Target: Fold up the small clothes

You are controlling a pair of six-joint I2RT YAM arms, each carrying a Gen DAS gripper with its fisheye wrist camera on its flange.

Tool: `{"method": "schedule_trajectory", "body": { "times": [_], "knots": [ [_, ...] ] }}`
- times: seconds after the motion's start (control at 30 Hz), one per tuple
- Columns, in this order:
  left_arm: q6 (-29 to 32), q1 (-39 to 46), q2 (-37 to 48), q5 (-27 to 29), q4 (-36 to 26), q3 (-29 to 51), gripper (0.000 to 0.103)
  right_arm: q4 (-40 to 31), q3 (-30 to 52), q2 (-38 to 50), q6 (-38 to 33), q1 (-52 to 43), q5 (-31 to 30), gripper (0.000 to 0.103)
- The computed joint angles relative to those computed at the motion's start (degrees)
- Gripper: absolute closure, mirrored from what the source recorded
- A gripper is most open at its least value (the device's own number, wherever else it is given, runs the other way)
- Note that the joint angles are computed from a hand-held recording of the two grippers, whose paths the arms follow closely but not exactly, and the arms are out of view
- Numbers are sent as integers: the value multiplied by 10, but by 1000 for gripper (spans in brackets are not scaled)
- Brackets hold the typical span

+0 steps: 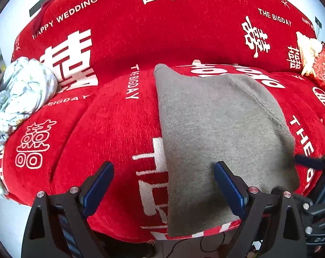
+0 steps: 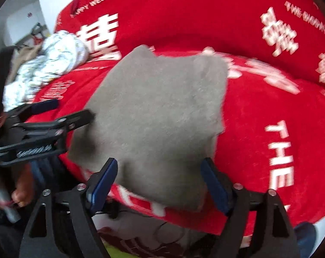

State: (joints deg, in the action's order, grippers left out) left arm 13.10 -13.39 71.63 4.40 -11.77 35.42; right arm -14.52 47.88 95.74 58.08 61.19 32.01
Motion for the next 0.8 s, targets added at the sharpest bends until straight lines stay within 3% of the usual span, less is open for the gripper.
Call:
{"method": "schedule_trajectory", "body": {
  "times": [0.13, 0.2, 0.27, 0.43, 0.8],
  "knots": [
    [-15, -4, -23, -5, -15, 2, 8, -159, 98, 48, 44, 14, 65, 12],
    [-34, -18, -54, -47, 1, -18, 8, -214, 128, 63, 64, 19, 84, 11],
    [-45, -23, -85, -65, 10, -36, 8, -232, 137, 64, 71, 22, 92, 10],
    [-46, -13, -88, -41, -37, -19, 8, -235, 135, 44, 83, 21, 92, 9],
    [-46, -9, -125, -33, -49, -26, 8, -263, 163, 54, 87, 28, 97, 9]
  ]
}}
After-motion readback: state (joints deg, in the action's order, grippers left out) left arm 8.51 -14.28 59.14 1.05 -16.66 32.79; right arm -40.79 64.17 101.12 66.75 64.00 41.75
